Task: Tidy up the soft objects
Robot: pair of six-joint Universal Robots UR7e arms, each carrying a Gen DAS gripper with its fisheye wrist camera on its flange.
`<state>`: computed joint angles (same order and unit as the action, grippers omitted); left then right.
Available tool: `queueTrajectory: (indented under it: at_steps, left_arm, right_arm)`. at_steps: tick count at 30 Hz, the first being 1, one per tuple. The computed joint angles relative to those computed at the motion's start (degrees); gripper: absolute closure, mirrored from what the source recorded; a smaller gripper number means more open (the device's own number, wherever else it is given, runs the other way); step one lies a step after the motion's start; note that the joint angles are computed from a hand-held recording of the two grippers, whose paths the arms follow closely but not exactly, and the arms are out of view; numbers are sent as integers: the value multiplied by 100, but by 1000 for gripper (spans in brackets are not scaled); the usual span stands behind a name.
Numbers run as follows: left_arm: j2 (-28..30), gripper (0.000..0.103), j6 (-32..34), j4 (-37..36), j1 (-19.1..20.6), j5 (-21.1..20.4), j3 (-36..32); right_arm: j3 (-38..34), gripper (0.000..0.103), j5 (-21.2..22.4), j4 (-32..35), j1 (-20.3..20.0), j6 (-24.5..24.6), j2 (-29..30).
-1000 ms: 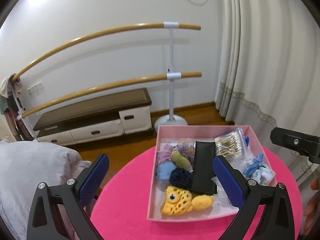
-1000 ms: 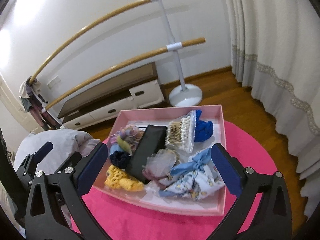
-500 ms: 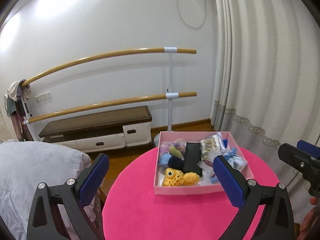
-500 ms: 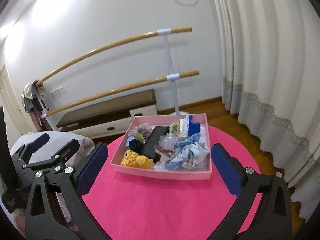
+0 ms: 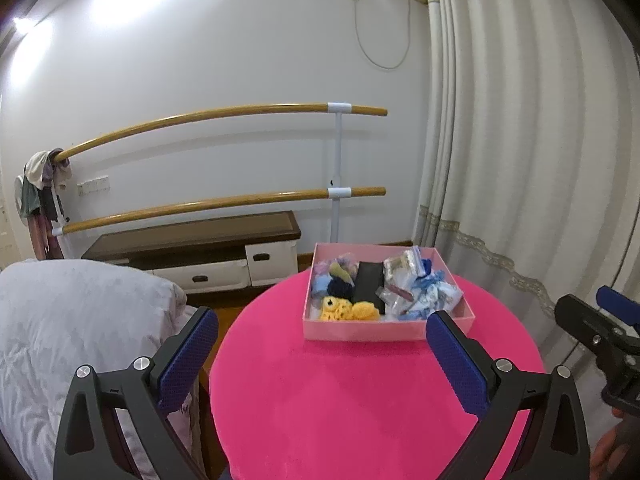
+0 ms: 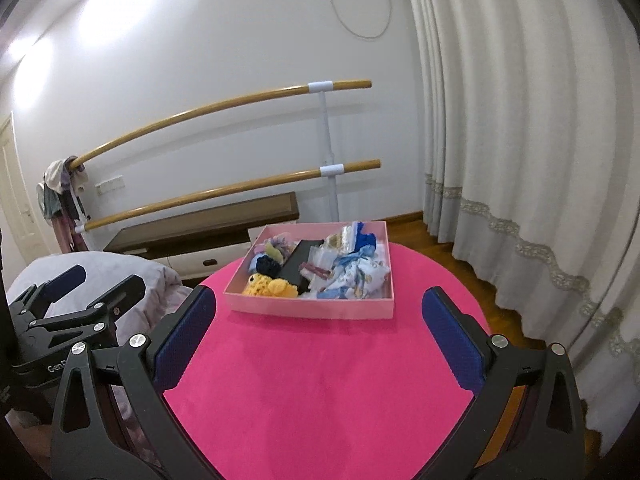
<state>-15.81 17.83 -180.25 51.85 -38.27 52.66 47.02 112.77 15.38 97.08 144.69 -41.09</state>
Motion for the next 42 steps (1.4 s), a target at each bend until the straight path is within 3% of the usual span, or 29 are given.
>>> queueTrajectory:
  at_steps: [5, 11, 32, 42]
  left_arm:
    - [-383, 0, -225, -186, -148, 172, 725]
    - [-590, 0, -187, -484, -278, 284, 1125]
    - [-597, 0, -340, -432, -234, 299, 1072]
    - [-473, 0, -63, -588, -241, 439, 926]
  right_arm:
    - [502, 0, -35, -304, -15, -29, -212]
    - [705, 0, -18, -473, -13, -49, -274]
    - [652, 0, 75, -545, -13, -109, -214]
    - [637, 0, 82, -548, -18, -125, -201]
